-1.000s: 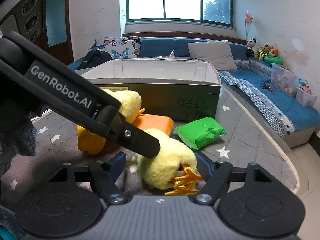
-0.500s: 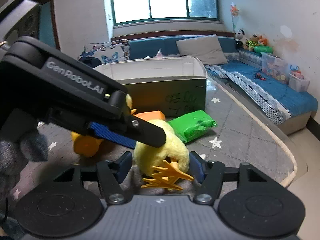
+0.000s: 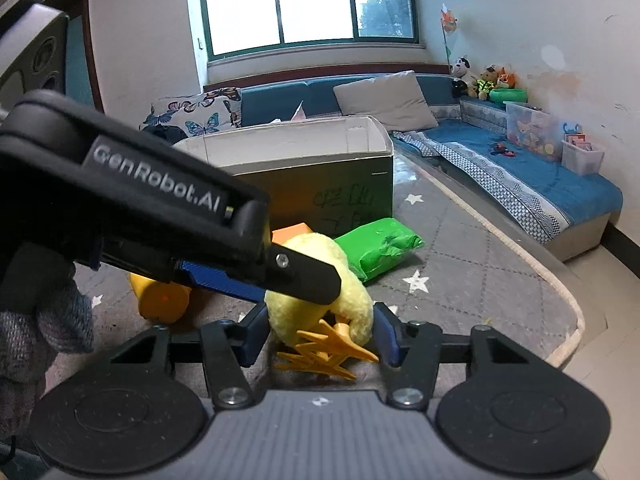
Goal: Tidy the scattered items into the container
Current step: 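Lift the held chick with the left tool over the white box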
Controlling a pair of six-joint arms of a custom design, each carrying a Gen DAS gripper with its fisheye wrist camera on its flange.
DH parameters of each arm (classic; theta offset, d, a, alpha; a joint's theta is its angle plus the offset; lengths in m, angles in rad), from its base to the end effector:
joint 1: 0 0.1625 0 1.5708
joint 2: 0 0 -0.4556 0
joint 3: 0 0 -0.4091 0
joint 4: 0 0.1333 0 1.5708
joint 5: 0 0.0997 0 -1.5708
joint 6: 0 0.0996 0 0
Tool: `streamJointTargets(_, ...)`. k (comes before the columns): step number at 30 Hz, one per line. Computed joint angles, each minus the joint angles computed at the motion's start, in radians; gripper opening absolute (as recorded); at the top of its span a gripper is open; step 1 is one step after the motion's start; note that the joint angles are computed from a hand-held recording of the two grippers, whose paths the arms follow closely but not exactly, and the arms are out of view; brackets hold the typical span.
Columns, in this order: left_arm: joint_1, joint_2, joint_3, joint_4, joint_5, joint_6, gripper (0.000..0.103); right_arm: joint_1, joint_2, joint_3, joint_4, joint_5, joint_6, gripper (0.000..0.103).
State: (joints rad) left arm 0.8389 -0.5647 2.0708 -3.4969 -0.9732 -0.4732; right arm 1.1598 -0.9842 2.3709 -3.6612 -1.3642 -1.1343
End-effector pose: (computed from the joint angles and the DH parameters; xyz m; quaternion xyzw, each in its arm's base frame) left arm -0.2173 -0.5252 -0.0365 0.0597 0.9348 -0.3273 0.1243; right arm -0.0453 -0.4888 0.1299 0.3636 -0.8608 0.3130 0.1700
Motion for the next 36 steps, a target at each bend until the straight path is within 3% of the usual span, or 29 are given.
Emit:
streamJointTargets(8, -0.047, -0.022, 0.018, -0.097, 0.040, 0.075, 0.044, 0.019, -0.029, 0.019, -0.037, 0.059, 0.009, 0.056)
streamJointTargets(15, -0.031, -0.056, -0.048, -0.079, 0.080, 0.168, 0.044, 0.101, -0.001, -0.076, -0.012, 0.081, 0.048, 0.056)
streamJointTargets(24, 0.063, -0.074, -0.176, 0.005, 0.051, 0.243, 0.044, 0.203, 0.105, -0.280, 0.079, 0.018, 0.134, 0.056)
streamJointTargets(36, 0.158, -0.058, -0.253, 0.104, -0.004, 0.212, 0.044, 0.242, 0.215, -0.441, 0.188, -0.095, 0.157, 0.056)
